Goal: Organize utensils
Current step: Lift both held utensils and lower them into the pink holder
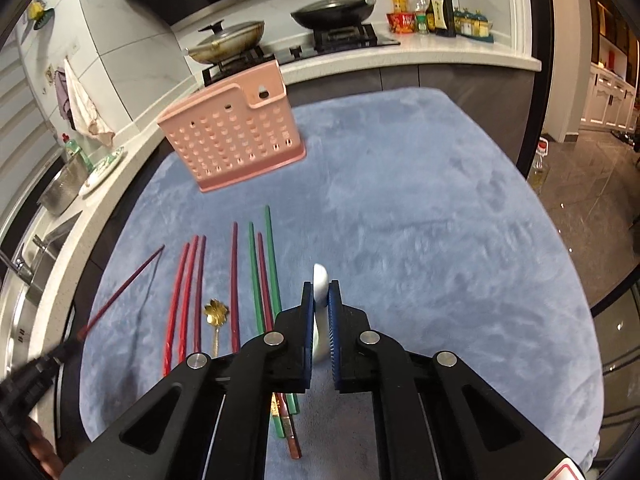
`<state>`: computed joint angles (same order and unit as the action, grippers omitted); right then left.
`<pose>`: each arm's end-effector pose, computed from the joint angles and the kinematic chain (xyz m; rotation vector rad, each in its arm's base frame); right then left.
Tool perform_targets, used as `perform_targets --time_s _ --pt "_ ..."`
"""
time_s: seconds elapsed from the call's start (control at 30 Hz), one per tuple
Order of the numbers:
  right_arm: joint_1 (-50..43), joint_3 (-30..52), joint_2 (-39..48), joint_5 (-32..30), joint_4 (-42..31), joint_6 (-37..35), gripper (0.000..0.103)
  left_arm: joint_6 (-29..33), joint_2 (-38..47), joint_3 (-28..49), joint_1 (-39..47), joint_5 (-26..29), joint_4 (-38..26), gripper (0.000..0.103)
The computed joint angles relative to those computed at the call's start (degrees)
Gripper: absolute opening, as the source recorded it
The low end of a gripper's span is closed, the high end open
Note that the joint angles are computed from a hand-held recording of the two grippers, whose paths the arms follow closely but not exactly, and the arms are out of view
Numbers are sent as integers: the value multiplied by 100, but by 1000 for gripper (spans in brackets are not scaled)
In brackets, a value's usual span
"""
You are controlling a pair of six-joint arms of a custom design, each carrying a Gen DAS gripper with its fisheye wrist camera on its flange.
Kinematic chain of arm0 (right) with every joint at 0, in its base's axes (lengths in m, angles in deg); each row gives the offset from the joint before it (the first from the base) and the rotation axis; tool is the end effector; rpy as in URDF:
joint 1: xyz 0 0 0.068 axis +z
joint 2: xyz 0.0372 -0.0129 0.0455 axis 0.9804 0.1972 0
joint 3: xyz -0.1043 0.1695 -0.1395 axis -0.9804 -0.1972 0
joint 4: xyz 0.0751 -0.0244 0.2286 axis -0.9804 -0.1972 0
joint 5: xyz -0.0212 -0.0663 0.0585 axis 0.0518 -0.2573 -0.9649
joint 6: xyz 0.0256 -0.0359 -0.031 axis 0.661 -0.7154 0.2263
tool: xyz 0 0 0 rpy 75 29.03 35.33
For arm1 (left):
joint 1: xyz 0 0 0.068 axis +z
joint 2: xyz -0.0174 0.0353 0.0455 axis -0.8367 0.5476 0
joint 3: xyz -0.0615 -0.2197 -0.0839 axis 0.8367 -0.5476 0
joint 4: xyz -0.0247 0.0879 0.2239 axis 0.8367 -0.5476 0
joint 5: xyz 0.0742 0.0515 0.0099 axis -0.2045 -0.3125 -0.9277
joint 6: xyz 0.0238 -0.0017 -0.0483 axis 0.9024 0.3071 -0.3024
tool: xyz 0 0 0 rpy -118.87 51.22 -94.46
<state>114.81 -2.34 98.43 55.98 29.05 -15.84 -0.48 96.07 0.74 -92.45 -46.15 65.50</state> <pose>0.1586 0.0970 0.1494 0.4991 2.3741 0.1142 0.2022 -0.1373 0.1725 0.2104 2.4582 -0.2214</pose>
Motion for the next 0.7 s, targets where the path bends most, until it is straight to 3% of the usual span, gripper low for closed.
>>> perform_targets --time_s 0.27,0.4,0.7 --pt "-119 687 -123 134 -382 -522 7 473 71 1415 439 41 -420 7" --pt "-639 1050 20 -292 -132 -1037 7 653 555 2494 664 159 -516 7" --pt "-1937 2901 1400 -1104 310 -2268 7 690 1999 5236 868 455 -868 7"
